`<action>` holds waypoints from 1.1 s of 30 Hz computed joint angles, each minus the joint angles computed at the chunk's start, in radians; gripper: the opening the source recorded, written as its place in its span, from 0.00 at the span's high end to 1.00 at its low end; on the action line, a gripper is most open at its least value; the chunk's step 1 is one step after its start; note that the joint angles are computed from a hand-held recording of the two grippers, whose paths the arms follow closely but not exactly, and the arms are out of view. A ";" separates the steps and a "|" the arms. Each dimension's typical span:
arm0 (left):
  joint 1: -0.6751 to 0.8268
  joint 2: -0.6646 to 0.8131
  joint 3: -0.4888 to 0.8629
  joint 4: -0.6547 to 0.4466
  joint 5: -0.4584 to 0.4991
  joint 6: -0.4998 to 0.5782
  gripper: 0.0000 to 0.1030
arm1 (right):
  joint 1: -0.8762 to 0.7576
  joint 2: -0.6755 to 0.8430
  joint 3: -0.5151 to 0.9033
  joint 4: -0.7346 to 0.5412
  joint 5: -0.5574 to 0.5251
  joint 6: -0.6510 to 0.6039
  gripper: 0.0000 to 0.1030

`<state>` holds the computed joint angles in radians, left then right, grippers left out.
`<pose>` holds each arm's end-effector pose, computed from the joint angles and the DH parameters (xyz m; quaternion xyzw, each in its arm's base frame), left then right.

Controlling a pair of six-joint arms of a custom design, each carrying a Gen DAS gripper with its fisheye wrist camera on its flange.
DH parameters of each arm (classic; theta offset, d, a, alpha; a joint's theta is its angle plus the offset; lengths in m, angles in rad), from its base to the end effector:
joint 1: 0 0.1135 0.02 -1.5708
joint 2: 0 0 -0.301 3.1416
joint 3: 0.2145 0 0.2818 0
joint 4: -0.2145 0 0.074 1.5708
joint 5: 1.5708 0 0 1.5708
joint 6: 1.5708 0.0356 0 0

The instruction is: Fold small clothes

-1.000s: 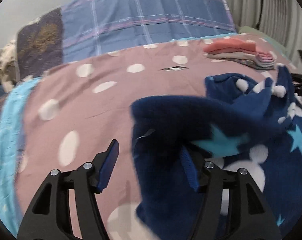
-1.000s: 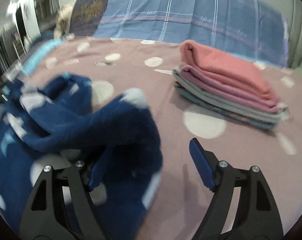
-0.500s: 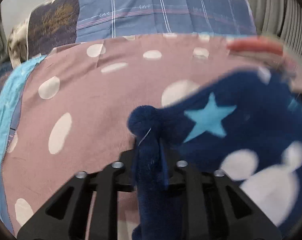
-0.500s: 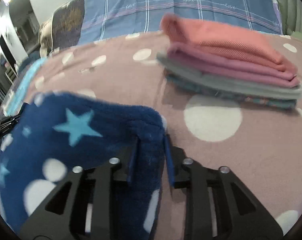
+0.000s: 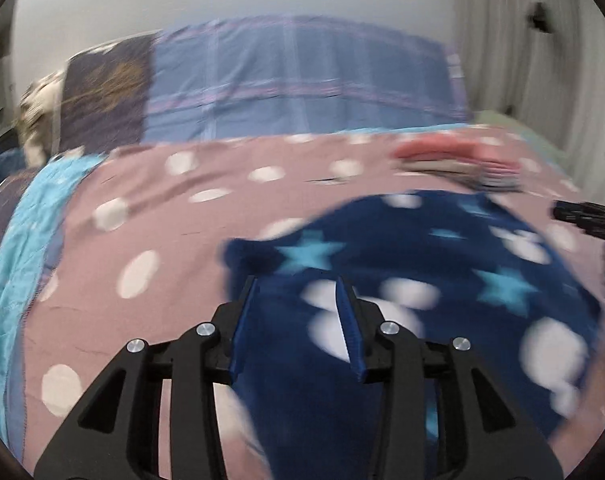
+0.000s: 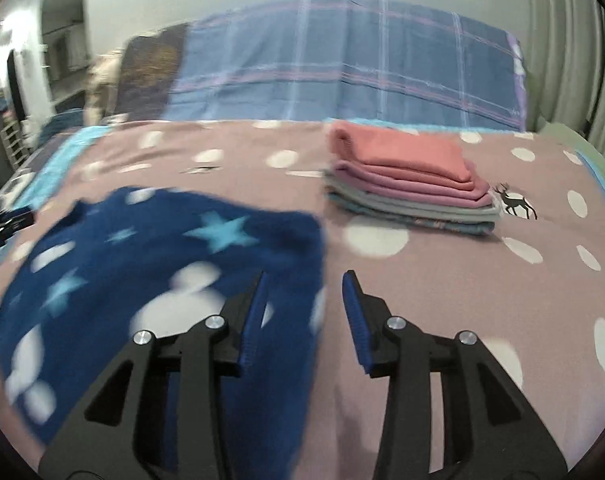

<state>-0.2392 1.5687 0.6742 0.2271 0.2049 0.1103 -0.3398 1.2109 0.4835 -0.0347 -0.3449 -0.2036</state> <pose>0.3130 -0.0838 0.1699 0.1996 0.8736 -0.1198 0.4274 0.2277 -0.0677 0.1827 -0.0057 0.9082 0.0480 0.4157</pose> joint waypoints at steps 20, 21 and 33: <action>-0.365 -0.236 -0.240 -0.070 -0.259 -0.179 0.48 | -0.517 -0.239 -0.205 -0.497 -0.433 -0.391 0.61; -0.401 -0.245 -0.230 -0.078 -0.275 -0.187 0.48 | -0.544 -0.219 -0.196 -0.508 -0.448 -0.426 0.61; -0.806 0.152 0.172 -0.114 -0.264 -0.180 0.48 | -0.469 0.249 0.116 -0.376 -0.378 -0.323 0.91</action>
<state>-1.0454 1.7206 0.8463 0.1131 -0.0591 -0.0698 -0.8084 1.4599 0.5995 -0.4106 -0.7230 -0.5270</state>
